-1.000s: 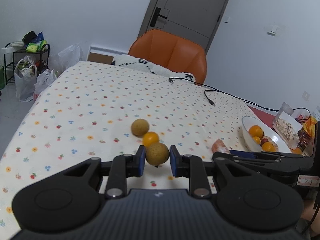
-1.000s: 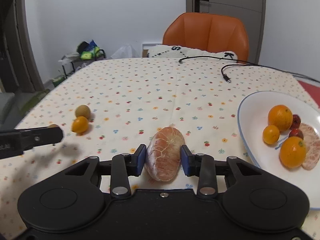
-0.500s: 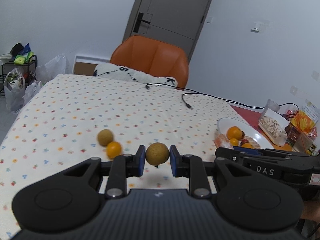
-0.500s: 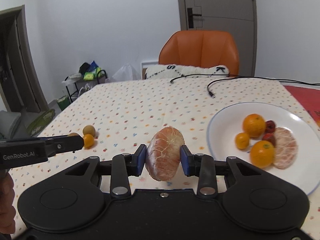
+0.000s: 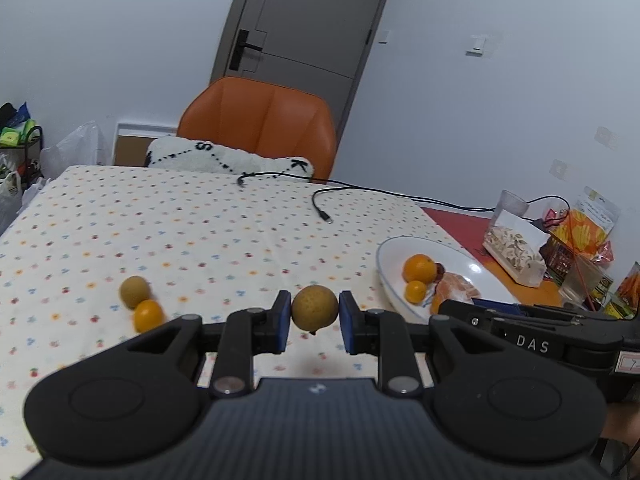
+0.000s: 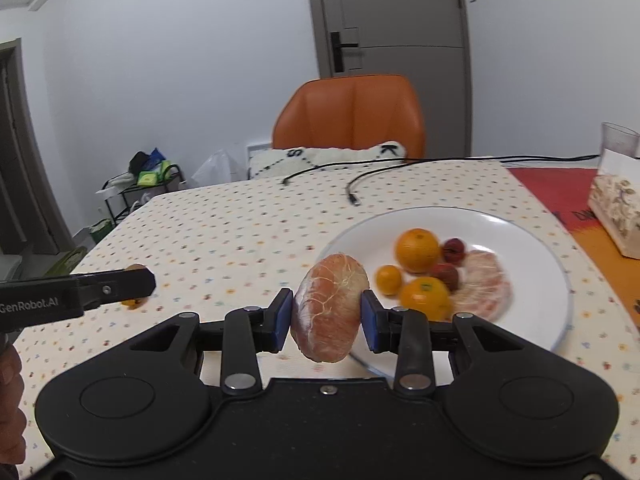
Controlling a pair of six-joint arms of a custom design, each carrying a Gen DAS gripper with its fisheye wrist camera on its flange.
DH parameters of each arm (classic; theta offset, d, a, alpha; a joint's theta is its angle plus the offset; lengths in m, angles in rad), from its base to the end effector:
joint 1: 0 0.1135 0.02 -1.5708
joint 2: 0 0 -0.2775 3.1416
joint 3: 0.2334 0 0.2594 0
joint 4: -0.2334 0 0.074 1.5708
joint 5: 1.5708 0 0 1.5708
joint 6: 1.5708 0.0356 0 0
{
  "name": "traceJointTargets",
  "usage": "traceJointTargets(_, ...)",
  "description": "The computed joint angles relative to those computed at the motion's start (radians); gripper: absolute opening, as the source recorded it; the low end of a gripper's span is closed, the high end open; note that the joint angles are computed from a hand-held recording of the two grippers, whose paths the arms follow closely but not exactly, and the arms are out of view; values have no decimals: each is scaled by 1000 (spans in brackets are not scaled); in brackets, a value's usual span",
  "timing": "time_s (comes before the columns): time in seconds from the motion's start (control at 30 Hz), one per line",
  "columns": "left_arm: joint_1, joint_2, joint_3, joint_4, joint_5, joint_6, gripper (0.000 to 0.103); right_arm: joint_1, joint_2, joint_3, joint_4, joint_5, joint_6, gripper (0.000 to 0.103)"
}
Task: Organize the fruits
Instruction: 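Carry both fruits over the bowl while the right tool releases the pomelo segment inside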
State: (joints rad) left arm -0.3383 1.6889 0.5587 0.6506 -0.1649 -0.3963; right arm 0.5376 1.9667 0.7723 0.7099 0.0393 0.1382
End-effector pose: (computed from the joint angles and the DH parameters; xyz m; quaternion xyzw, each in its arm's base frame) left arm 0.2957 -0.0978 0.1360 -0.0674 0.8503 -0.1200 0.5080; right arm 0.3207 0.1896 0.1059 -0.1598 0.8409 0.1554 0.4931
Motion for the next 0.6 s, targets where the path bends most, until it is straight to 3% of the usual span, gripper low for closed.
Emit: traceJointTargets(0.6, -79, 128, 165, -42, 1, 11, 24, -149, 0, -47, 47, -8, 2, 35)
